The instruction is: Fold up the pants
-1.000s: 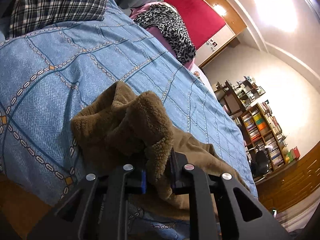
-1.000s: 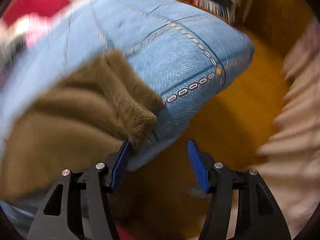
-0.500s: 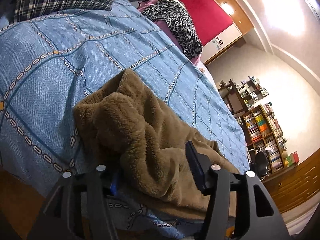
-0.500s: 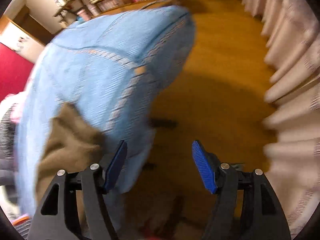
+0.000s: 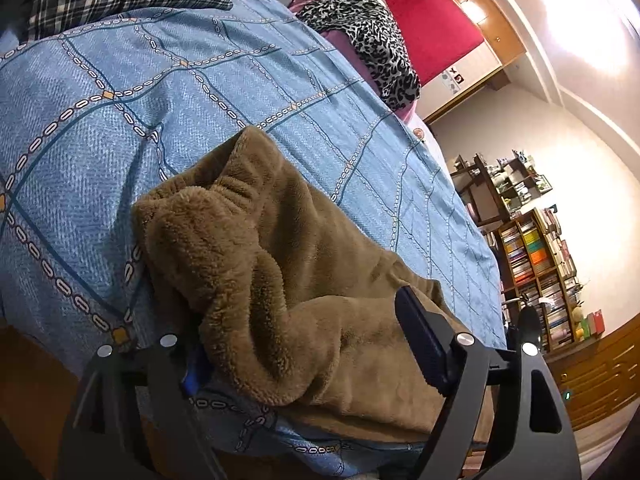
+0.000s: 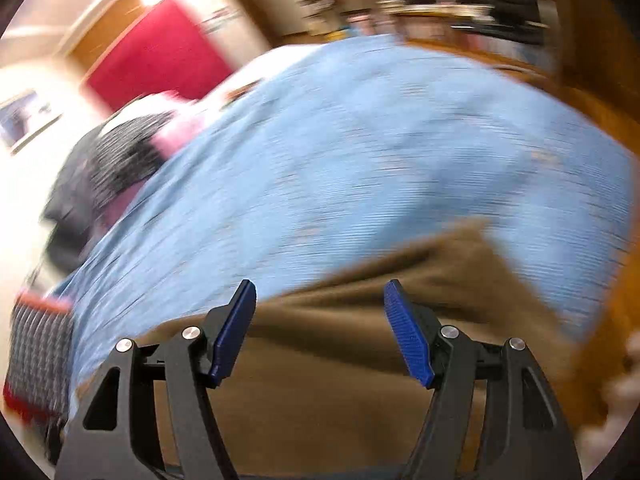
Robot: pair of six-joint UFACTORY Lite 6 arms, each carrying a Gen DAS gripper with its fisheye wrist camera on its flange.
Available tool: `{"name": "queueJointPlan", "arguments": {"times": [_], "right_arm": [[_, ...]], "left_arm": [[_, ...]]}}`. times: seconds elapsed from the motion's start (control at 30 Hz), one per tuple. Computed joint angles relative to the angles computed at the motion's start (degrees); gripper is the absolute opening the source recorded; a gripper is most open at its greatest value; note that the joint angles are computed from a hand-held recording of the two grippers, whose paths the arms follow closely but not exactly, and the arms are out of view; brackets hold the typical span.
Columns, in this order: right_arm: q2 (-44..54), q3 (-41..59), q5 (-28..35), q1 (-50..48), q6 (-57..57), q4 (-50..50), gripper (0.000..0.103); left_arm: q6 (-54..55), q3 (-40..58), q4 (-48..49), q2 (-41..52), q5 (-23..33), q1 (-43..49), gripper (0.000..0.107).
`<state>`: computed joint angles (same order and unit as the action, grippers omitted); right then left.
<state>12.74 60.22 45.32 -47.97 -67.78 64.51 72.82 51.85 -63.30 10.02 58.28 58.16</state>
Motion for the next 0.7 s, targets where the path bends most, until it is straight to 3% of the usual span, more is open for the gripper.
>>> {"name": "queueJointPlan", "arguments": {"times": [0.2, 0.33, 0.5, 0.7], "right_arm": [[5.73, 6.38, -3.30, 26.83, 4.49, 4.67, 0.069], [13.97, 16.41, -6.07, 42.27, 8.80, 4.92, 0.069], [27.54, 33.40, -7.68, 53.67, 17.56, -1.86, 0.069], [46.94, 58.81, -4.77, 61.39, 34.70, -16.60, 0.067]], "left_arm": [[-0.23, 1.04, 0.75, 1.35, 0.68, 0.72, 0.080], [-1.08, 2.06, 1.01, 2.19, 2.16, 1.56, 0.080], [-2.29, 3.24, 0.31, 3.44, 1.18, 0.55, 0.080], [-3.26, 4.67, -1.17, 5.47, -0.02, -0.84, 0.080]]}}
